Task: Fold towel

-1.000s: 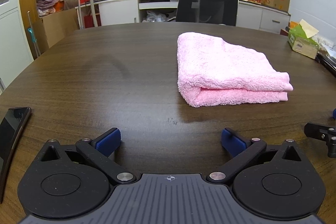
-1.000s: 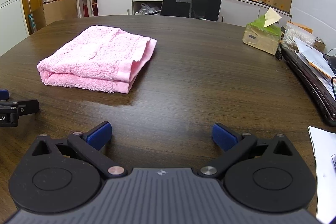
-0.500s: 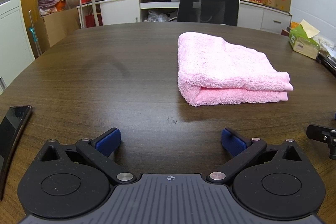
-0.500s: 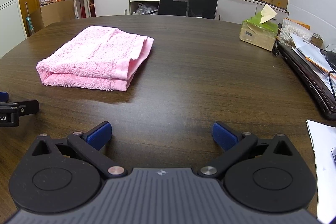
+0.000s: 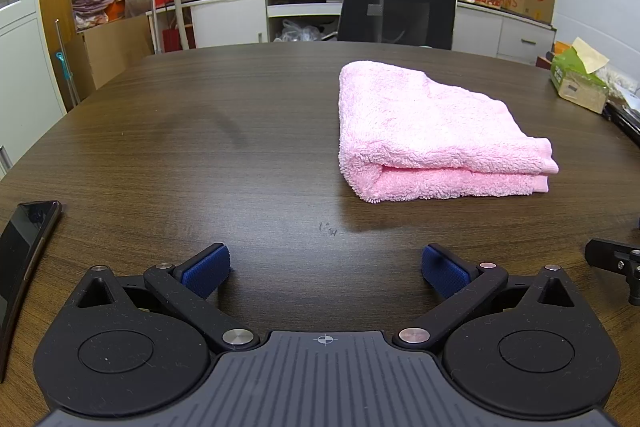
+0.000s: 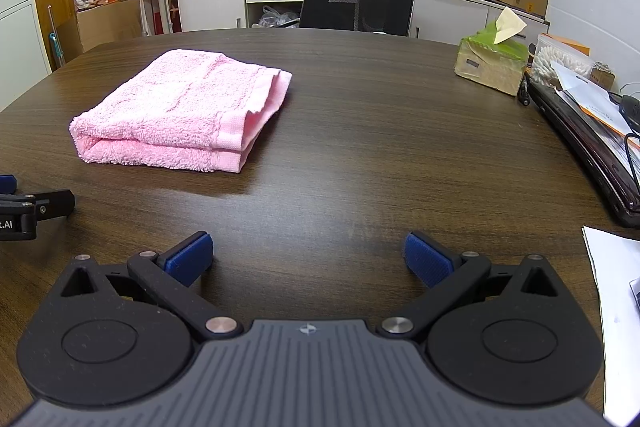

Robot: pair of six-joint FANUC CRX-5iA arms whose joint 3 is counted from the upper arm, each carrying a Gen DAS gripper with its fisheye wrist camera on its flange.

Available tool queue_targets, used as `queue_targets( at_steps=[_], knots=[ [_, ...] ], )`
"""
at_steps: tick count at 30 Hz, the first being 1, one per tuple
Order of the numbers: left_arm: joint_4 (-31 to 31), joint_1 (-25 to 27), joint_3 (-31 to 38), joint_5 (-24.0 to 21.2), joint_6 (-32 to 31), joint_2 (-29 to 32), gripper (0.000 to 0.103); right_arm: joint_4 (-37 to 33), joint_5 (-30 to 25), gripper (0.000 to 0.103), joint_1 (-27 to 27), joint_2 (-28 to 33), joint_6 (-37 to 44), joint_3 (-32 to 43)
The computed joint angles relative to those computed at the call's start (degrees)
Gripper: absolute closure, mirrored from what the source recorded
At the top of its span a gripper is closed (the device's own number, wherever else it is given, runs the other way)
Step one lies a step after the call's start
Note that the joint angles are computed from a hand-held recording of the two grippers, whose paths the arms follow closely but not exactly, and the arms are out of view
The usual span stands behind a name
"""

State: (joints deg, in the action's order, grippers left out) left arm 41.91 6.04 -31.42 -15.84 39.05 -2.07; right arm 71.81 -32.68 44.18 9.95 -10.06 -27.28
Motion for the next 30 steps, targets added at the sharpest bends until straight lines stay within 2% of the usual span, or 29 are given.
queue_targets(
  at_steps=[13, 18, 30],
  knots=[
    [0.0, -0.2, -0.1, 0.1, 0.2, 0.0, 0.0, -0.2, -0.2, 0.0, 0.2, 0.1, 0.1, 0.2],
    [2.5, -0.3, -0.4, 0.0, -2.9, 0.2, 0.0, -0.4, -0.2, 0.0, 0.2, 0.1, 0.3, 0.3],
    [2.1, -0.5, -0.2, 0.0, -2.4, 0.3, 0.0, -0.8, -0.4, 0.0, 0.3, 0.2, 0.8, 0.7]
  ],
)
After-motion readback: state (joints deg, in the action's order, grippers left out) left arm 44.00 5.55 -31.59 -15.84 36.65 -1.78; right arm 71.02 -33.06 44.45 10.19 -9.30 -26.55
